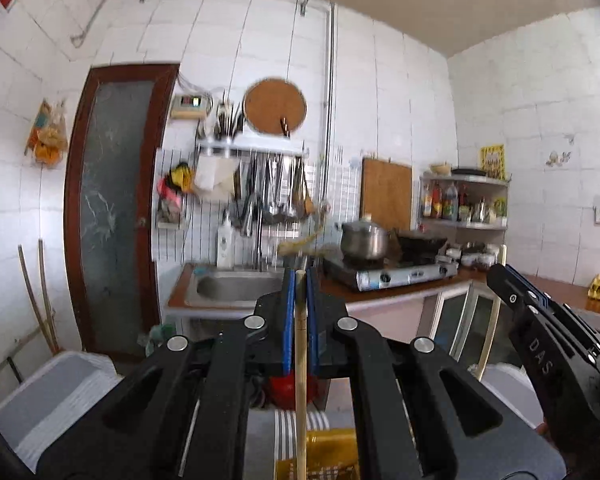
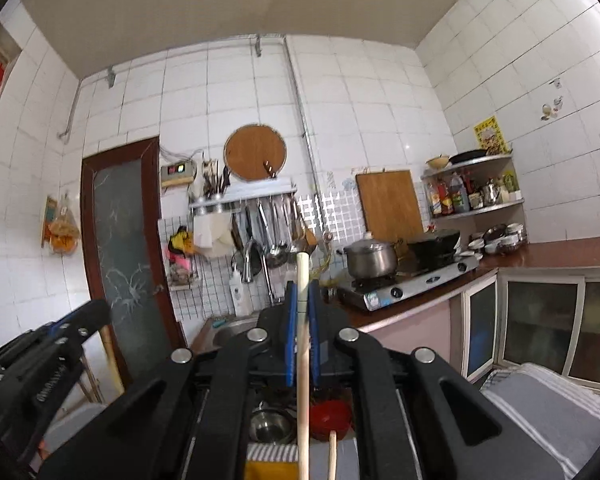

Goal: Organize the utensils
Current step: 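Lift the chopstick with the right gripper and drop it into the yellow holder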

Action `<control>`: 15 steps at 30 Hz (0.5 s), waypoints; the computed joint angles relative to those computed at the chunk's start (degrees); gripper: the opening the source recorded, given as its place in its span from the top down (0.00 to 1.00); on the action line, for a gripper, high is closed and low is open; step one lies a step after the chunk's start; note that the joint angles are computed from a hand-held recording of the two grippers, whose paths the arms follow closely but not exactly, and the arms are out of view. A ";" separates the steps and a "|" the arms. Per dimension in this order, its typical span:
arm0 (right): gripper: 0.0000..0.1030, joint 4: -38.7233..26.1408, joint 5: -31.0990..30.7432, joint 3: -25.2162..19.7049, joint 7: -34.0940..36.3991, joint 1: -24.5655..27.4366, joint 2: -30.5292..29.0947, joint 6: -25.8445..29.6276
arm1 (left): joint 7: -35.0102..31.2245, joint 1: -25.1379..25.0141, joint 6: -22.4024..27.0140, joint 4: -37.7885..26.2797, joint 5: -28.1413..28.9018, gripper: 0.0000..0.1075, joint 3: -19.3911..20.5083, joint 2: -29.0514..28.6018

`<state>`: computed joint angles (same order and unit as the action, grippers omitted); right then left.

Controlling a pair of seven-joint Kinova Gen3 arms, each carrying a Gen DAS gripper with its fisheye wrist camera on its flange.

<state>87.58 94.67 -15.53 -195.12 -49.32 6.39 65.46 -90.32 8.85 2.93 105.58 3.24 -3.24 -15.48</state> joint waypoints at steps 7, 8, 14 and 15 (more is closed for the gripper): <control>0.93 1.53 -8.86 -0.13 8.38 0.02 -1.37 -2.30 | -0.15 -2.32 4.96 -0.11 -0.28 0.93 0.91 1.02; 0.92 0.88 -10.49 -0.27 10.17 -0.21 -1.45 -1.34 | -1.40 -0.96 6.75 -0.88 0.68 0.82 -0.52 0.89; 0.39 -0.57 -20.42 -3.54 15.96 -0.29 -4.91 5.35 | -7.04 2.76 16.43 -2.00 3.93 0.36 -6.34 -4.41; 0.39 -0.17 -21.68 -4.23 16.45 -0.34 -5.79 6.52 | -8.00 2.38 18.62 -2.38 4.88 0.31 -6.70 -5.23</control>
<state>87.41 72.99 -19.75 -178.67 -49.65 0.60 71.98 -98.32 11.23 21.55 103.20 8.12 -9.94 -20.72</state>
